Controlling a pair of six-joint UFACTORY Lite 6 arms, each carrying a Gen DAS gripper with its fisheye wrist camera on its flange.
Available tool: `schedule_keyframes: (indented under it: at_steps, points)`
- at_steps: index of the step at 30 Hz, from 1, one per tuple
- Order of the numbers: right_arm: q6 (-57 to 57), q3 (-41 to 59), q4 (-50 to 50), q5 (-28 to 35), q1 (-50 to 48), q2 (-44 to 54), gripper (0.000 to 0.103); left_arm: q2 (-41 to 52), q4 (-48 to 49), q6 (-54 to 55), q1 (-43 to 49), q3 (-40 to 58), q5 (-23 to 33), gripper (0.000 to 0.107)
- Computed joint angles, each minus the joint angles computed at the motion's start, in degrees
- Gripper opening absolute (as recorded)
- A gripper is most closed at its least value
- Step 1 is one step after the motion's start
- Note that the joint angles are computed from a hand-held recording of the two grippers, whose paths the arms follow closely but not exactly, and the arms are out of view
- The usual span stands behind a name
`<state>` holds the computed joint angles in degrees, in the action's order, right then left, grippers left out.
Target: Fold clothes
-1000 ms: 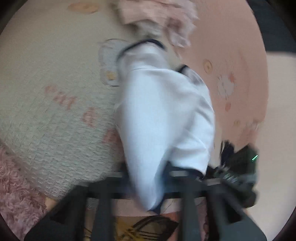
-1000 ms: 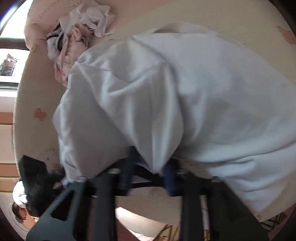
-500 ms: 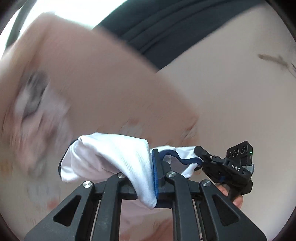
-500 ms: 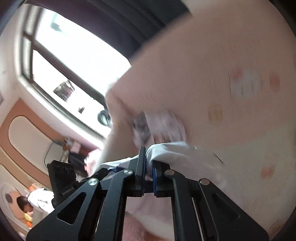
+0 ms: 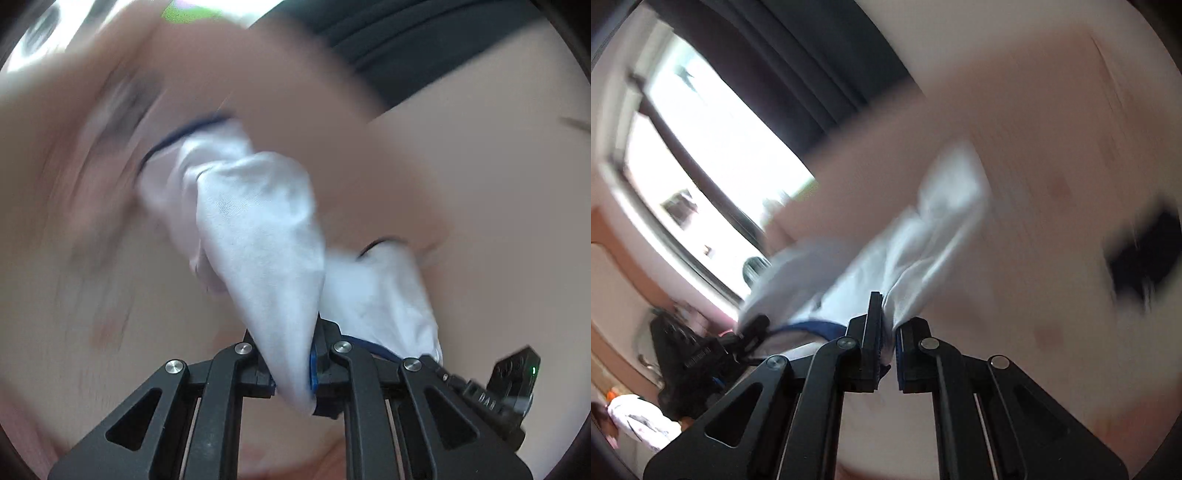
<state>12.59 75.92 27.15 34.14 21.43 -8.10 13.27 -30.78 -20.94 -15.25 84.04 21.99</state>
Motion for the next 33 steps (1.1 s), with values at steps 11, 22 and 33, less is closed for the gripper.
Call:
schedule_keyframes:
  at_steps: [11,22,33]
  points:
    - [-21.68,-32.06,31.45,-12.36,2.92,10.87,0.037,-2.00,-56.09,55.31,7.85,-34.65,-3.31,0.051]
    - [-54.22,-35.94,63.51,-16.03,-1.30,17.19,0.051,-2.58,-88.64,83.20,13.51,-41.94,1.55,0.054]
    - [-67.47,-26.83,69.55,-7.98,3.13,30.69,0.010,6.14,-66.80,65.77,2.13,-29.56,2.75,0.020]
